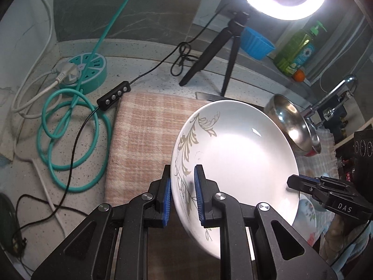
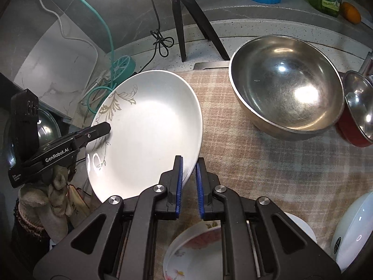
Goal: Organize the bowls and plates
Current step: 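Carry the white plate with the left tool and lower it onto the pink plates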
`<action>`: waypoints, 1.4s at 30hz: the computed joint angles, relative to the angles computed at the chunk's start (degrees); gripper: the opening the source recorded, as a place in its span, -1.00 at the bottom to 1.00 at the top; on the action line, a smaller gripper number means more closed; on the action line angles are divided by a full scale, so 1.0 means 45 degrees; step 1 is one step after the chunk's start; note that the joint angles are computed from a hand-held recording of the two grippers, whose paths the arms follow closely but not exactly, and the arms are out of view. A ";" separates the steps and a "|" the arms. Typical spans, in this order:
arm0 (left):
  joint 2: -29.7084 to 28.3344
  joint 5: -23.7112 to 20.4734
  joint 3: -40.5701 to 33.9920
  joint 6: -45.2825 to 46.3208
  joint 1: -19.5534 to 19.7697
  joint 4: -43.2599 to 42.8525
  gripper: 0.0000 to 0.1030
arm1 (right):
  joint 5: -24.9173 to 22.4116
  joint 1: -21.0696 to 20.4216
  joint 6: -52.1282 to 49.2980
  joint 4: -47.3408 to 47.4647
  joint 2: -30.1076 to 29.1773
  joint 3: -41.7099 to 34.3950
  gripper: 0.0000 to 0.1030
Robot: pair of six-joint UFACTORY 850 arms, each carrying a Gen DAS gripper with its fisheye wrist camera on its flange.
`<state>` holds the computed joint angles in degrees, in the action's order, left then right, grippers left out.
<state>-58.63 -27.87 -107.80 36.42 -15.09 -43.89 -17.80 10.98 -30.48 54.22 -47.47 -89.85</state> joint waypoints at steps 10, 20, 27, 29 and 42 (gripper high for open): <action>0.1644 0.0860 0.2408 0.2587 -0.0616 -0.2246 -0.68 | 0.0326 -0.0436 -0.3647 0.3577 0.1780 0.2697 -0.78; 0.2669 0.1230 0.4132 0.3886 -0.1358 -0.3512 -0.68 | 0.0477 -0.0871 -0.5882 0.5625 0.3132 0.4946 -0.78; 0.2977 0.1127 0.4915 0.4228 -0.1824 -0.3900 -0.68 | 0.0640 -0.1129 -0.6669 0.6397 0.3929 0.6315 -0.78; 0.2989 0.1071 0.5010 0.4133 -0.1954 -0.3745 -0.68 | 0.0694 -0.1200 -0.6787 0.6525 0.4067 0.6598 -0.78; 0.3167 0.1397 0.5523 0.3692 -0.2500 -0.3091 -0.68 | 0.0868 -0.1392 -0.7529 0.7162 0.4386 0.7620 -0.78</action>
